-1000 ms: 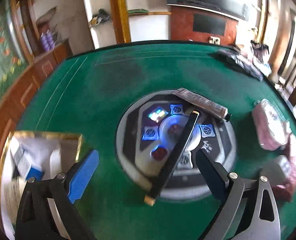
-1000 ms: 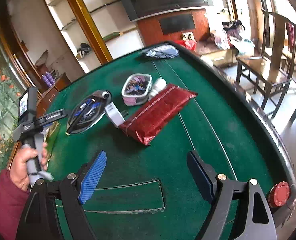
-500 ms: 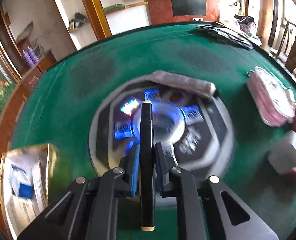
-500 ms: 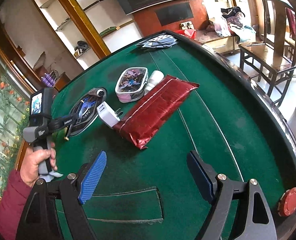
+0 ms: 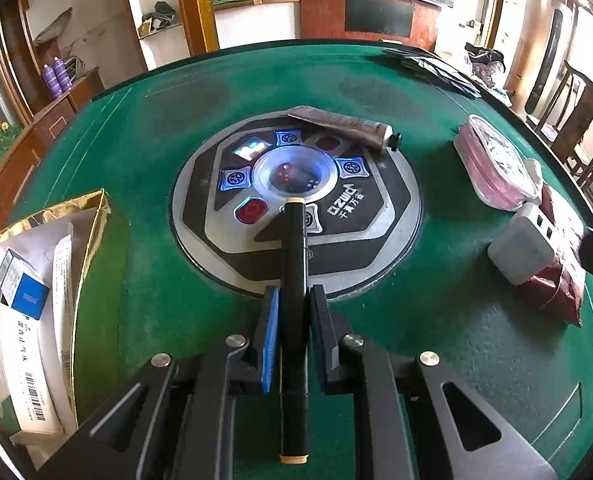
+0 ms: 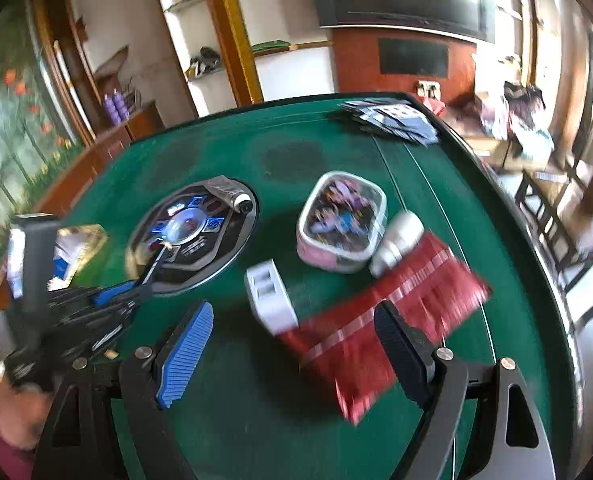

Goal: Organize objects
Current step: 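Grasp the white charger plug with the right tool while the left tool holds the marker, then carry the marker and the charger plug over the white tray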

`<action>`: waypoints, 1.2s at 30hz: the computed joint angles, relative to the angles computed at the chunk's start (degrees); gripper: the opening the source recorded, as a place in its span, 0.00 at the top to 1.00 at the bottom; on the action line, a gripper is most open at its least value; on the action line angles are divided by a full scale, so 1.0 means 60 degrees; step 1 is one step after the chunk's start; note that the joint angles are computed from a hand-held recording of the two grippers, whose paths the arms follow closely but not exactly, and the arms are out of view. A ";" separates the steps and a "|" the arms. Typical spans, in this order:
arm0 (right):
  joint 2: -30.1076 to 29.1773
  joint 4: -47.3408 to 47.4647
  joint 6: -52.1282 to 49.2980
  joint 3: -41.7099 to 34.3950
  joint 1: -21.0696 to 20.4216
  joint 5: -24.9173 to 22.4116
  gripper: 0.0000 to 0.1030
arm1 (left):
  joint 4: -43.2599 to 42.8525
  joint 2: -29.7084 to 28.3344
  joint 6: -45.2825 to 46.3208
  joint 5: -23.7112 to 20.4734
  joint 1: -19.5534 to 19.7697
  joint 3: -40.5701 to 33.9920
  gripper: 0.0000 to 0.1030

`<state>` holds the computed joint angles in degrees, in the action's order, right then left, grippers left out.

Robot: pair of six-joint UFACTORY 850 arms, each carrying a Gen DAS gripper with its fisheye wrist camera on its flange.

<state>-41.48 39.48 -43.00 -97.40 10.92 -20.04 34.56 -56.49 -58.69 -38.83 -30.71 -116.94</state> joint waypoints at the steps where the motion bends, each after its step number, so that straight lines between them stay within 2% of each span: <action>1: -0.0162 -0.0207 0.0110 -0.0211 0.0039 -0.0117 0.16 | 0.0088 0.0014 -0.0057 -0.0017 -0.0018 0.0033 0.85; 5: -0.0877 -0.1818 0.1287 -0.1124 0.0268 -0.0495 0.18 | 0.0222 0.0155 -0.0441 0.0196 0.0012 0.0309 0.82; 6: -0.1033 -0.2391 0.1808 -0.1307 0.0324 -0.0507 0.23 | 0.0282 0.0185 -0.0522 0.0257 0.0011 0.0373 0.82; 7: -0.1201 -0.2786 0.2213 -0.1528 0.0345 -0.0662 0.35 | 0.0336 0.0192 -0.0530 0.0251 -0.0001 0.0389 0.83; 8: -0.1449 -0.3263 0.2772 -0.1866 0.0358 -0.0997 0.57 | 0.0328 0.0255 -0.0542 0.0339 -0.0004 0.0492 0.86; 9: -0.1564 -0.3401 0.3052 -0.1995 0.0345 -0.1107 0.58 | 0.0293 0.0372 -0.0602 0.0519 0.0006 0.0683 0.86; 14: -0.1429 -0.2220 0.2500 -0.1785 0.0134 -0.1243 0.58 | 0.0473 0.1063 -0.1134 0.1366 -0.0006 0.1735 0.86; 16: -0.1256 -0.1685 0.2113 -0.1555 0.0049 -0.1277 0.59 | 0.0947 0.1455 -0.1760 0.1709 -0.0063 0.2255 0.86; 17: -0.1209 -0.1417 0.1897 -0.1514 0.0015 -0.1320 0.74 | 0.1075 0.1602 -0.1968 0.1819 -0.0081 0.2440 0.86; 22: -0.0840 -0.0809 0.1338 -0.1016 -0.0024 -0.1265 0.75 | 0.1766 0.2336 -0.2981 0.2258 -0.0213 0.3302 0.86; 28: -0.0259 0.0592 0.0199 -0.0173 -0.0204 -0.1191 0.75 | 0.3016 0.3062 -0.4347 0.2405 -0.0509 0.4156 0.86; 31: 0.0166 0.1252 -0.0503 0.0421 -0.0284 -0.1201 0.75 | 0.3553 0.3445 -0.4998 0.2741 -0.0611 0.4623 0.86; 36: 0.1054 0.2517 -0.1891 0.1693 -0.0432 -0.0997 0.74 | 0.4781 0.3940 -0.6098 0.2902 -0.0796 0.5188 0.86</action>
<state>-35.16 54.58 -54.35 -87.24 8.33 -26.02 63.24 -32.85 -95.28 -21.41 -35.49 -85.81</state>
